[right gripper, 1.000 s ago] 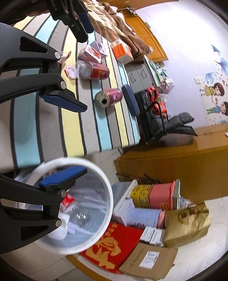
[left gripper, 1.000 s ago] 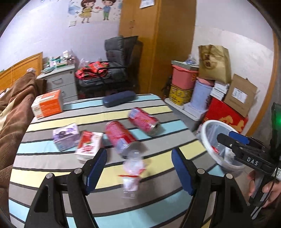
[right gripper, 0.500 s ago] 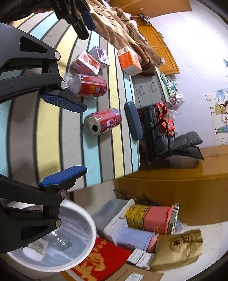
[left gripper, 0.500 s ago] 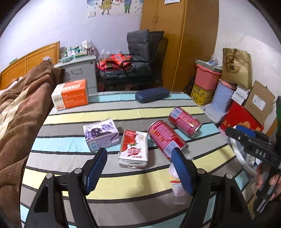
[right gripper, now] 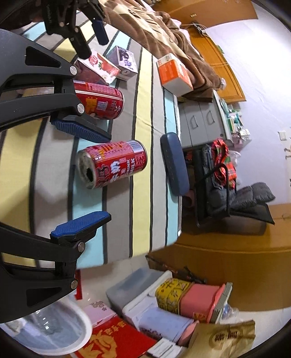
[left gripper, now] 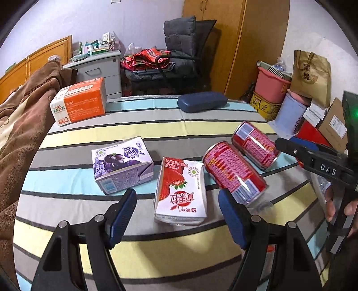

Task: Collect trash
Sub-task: 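Grasp the strawberry juice carton with the left tool while the right tool grasps a red milk can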

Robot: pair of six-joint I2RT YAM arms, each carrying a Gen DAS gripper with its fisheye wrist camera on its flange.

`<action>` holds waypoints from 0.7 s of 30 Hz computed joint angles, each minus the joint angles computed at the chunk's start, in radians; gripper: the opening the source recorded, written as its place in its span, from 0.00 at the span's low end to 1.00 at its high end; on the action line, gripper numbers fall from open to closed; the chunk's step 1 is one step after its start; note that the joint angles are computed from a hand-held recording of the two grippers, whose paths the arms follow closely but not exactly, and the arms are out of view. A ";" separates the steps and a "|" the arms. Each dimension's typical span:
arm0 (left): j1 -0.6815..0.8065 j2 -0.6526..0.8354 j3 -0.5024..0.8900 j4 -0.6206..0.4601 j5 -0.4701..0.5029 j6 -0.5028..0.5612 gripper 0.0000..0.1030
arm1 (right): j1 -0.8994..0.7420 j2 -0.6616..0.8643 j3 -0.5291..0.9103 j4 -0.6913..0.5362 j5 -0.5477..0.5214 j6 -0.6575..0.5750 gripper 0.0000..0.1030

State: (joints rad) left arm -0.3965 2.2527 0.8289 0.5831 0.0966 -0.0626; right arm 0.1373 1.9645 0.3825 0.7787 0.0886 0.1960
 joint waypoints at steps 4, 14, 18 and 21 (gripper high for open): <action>0.010 0.043 0.057 -0.044 0.011 -0.004 0.75 | 0.006 0.031 0.052 -0.048 -0.012 -0.043 0.63; 0.004 0.094 0.136 -0.104 -0.009 0.002 0.75 | -0.020 0.074 0.147 -0.155 -0.059 -0.105 0.63; 0.012 0.109 0.169 -0.128 0.003 -0.005 0.75 | -0.031 0.091 0.159 -0.158 -0.080 -0.095 0.63; 0.013 0.116 0.175 -0.129 0.008 -0.008 0.72 | -0.035 0.096 0.166 -0.160 -0.089 -0.093 0.63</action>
